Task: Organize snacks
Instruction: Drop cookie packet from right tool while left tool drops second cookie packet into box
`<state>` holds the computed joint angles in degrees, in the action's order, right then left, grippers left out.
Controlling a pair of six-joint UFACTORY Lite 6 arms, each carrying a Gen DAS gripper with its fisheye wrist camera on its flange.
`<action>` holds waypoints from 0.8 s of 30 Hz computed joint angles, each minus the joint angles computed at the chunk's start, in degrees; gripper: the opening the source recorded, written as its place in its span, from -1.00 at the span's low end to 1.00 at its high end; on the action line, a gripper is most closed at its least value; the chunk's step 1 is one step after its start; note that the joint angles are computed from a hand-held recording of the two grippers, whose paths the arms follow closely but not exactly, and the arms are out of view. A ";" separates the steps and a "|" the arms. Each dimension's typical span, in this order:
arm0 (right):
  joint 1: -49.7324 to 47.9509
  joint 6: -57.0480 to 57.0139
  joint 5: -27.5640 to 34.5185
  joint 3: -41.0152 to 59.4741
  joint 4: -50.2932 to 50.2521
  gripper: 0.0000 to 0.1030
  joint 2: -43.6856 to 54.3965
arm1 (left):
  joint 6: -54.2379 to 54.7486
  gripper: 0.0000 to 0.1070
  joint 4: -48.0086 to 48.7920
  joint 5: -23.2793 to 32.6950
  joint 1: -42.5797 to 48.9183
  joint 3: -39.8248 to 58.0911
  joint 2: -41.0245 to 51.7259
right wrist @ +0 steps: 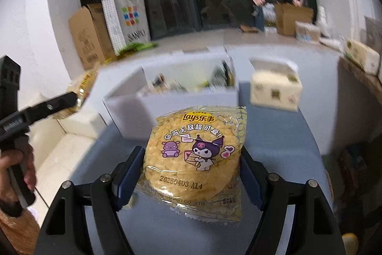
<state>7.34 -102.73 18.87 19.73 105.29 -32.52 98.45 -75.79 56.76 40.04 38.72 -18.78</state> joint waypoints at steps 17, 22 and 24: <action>-0.28 27.50 4.53 61.20 -22.43 0.57 57.89 | -13.53 0.39 0.41 -18.85 -19.53 38.89 38.21; -0.88 20.97 3.59 58.41 -15.26 1.00 56.67 | -16.64 0.92 3.06 -19.22 -18.69 39.42 40.24; -1.64 19.07 4.36 56.74 -13.93 1.00 55.45 | -14.38 0.92 1.74 -20.31 -18.17 36.75 39.05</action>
<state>5.70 -83.66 23.23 76.47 91.36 22.93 84.08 -74.04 36.45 21.87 75.47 20.27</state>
